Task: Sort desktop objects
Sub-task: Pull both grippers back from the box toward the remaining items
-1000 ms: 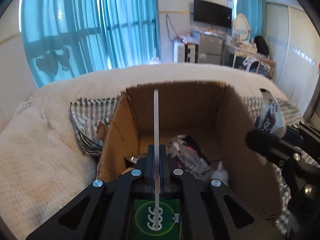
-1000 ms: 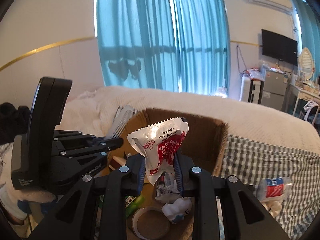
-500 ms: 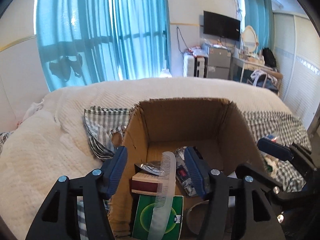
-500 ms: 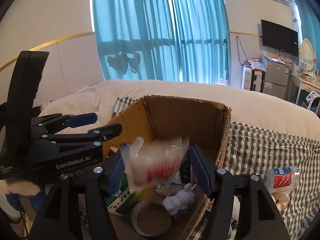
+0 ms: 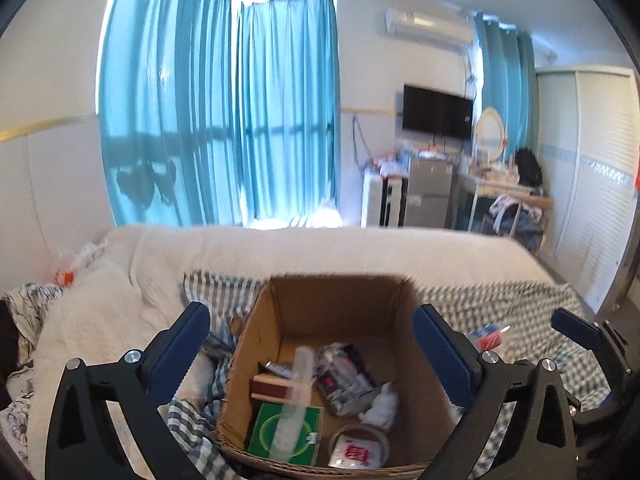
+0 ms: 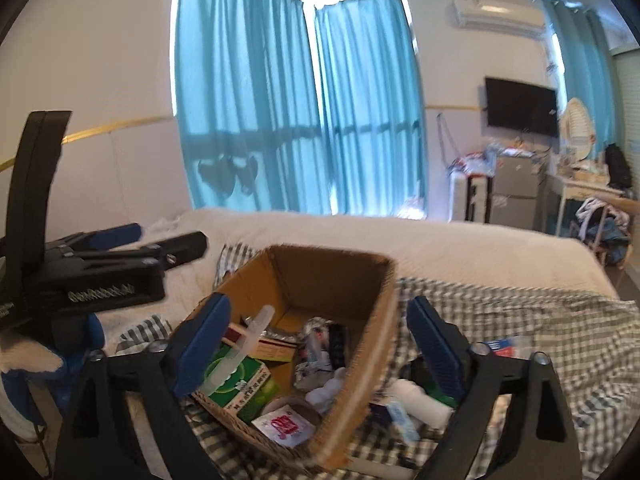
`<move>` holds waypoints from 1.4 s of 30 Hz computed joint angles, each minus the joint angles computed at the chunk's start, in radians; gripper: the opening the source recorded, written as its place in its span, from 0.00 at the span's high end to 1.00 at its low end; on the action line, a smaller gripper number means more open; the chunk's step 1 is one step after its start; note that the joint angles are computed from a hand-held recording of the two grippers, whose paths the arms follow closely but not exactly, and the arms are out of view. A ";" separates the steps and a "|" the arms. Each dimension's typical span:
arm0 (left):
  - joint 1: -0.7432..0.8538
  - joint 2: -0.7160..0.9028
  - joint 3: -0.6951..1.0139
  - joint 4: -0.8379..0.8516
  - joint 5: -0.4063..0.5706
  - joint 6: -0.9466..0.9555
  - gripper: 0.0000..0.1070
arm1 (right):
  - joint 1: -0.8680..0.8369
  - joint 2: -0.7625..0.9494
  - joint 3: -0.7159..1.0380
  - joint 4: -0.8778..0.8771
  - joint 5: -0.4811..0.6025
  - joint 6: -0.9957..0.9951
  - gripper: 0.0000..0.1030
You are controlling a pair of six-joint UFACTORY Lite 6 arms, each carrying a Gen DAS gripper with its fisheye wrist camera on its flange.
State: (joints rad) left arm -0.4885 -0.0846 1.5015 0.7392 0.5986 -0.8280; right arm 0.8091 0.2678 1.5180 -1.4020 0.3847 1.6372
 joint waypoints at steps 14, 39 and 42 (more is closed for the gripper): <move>-0.401 0.055 0.120 0.279 0.172 -0.314 0.04 | 0.067 -0.576 -0.454 0.010 0.308 0.006 0.00; -0.490 0.395 0.214 0.285 0.196 -0.534 0.04 | -0.367 -0.820 -0.706 0.366 -0.002 -0.366 0.11; -0.467 0.445 0.229 0.274 0.184 -0.552 0.04 | -0.421 -0.749 -0.673 0.373 -0.060 -0.397 0.11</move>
